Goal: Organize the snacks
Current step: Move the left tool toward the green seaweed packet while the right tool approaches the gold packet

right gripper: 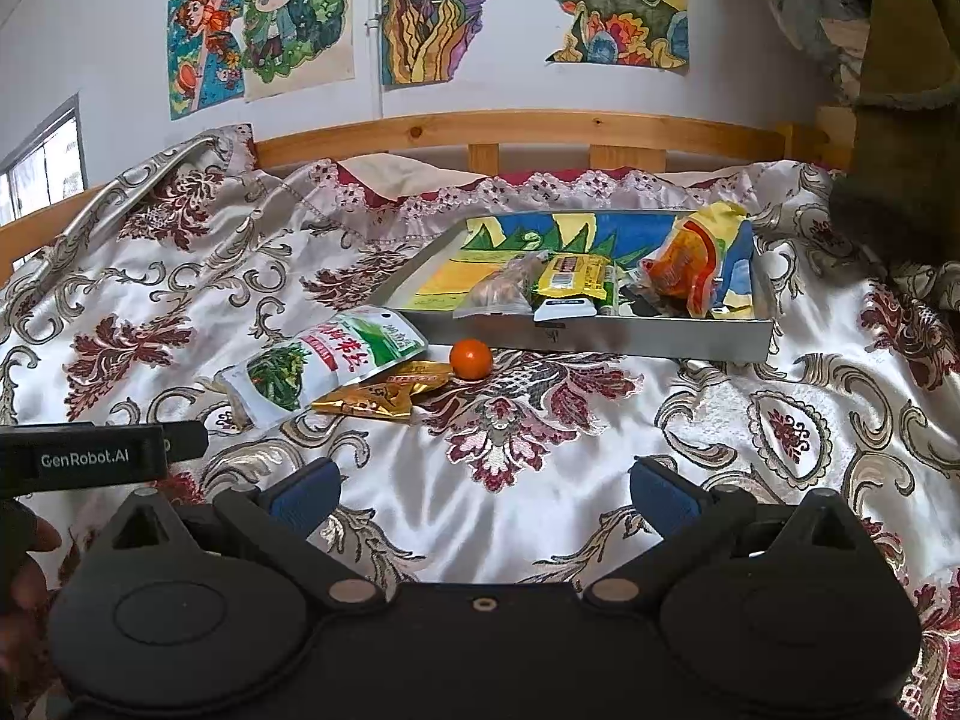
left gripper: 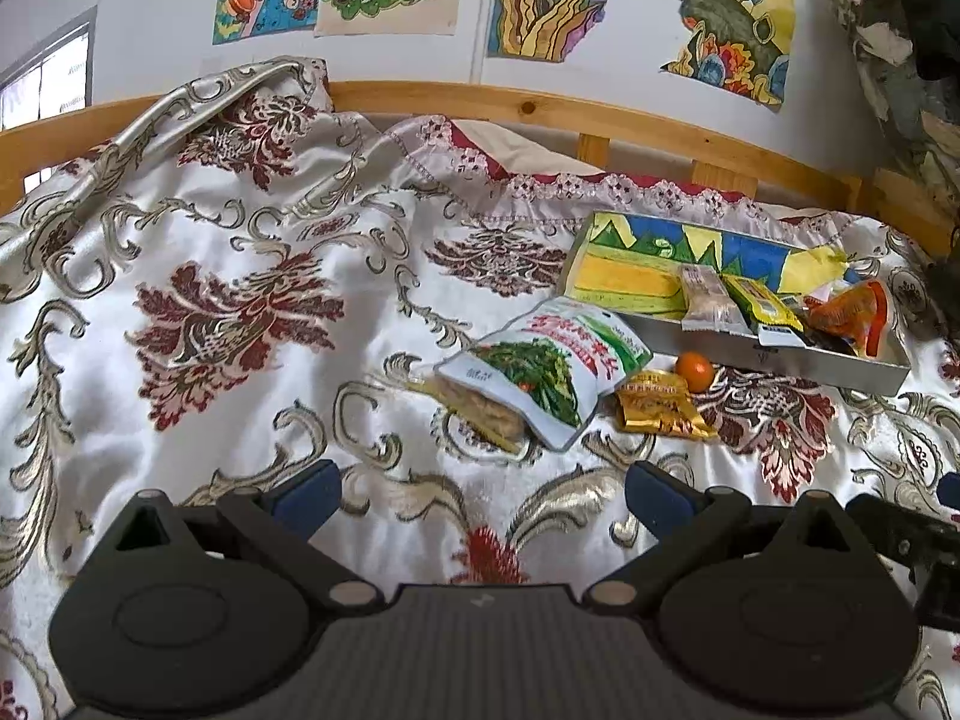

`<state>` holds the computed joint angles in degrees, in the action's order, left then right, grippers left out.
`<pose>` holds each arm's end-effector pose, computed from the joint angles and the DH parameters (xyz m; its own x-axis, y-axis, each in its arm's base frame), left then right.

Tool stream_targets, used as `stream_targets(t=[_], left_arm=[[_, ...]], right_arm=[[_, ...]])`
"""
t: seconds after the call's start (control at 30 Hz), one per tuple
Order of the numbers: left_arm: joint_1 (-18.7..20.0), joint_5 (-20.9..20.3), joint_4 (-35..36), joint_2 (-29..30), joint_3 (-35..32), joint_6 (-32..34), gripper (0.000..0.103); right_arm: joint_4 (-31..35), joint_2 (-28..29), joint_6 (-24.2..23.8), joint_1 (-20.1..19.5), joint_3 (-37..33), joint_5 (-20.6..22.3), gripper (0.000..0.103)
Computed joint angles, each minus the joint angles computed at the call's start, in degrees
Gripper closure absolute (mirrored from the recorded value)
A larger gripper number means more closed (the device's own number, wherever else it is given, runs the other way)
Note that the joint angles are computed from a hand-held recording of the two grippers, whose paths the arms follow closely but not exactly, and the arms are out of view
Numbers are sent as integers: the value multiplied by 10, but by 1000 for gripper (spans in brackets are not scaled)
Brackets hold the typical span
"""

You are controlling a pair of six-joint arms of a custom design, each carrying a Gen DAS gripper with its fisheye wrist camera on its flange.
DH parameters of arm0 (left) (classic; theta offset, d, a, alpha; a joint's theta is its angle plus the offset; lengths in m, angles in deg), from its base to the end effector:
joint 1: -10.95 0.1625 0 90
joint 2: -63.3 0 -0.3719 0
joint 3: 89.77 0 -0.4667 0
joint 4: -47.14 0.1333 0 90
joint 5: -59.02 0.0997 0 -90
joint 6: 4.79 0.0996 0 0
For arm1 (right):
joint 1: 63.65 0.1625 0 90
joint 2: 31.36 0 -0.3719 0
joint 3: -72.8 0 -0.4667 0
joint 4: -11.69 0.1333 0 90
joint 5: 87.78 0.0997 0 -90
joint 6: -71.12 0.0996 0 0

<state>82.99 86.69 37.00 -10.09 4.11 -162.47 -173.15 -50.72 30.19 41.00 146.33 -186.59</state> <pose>0.0346 -0.6115 0.2491 -0.6361 -0.5693 -0.5208 0.3210 0.4185 -0.8496 0.3074 -0.7091 -0.1023 -0.6157 -0.5966 0.5147 -0.7878 0.4539 -0.4163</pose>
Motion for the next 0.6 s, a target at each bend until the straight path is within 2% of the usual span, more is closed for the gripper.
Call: stream_targets(t=[0.3, 0.43, 0.5, 0.6], left_arm=[[21, 45, -28, 16, -27, 62, 1], [36, 85, 7, 30, -54, 65, 0], [44, 101, 42, 40, -73, 42, 1], [55, 107, 52, 46, -85, 30, 1]], right_arm=[[21, 23, 11, 0, -42, -16, 1], [47, 43, 0, 2, -78, -11, 1], [69, 55, 0, 2, -102, -4, 1], [116, 77, 13, 3, -149, 8, 1]])
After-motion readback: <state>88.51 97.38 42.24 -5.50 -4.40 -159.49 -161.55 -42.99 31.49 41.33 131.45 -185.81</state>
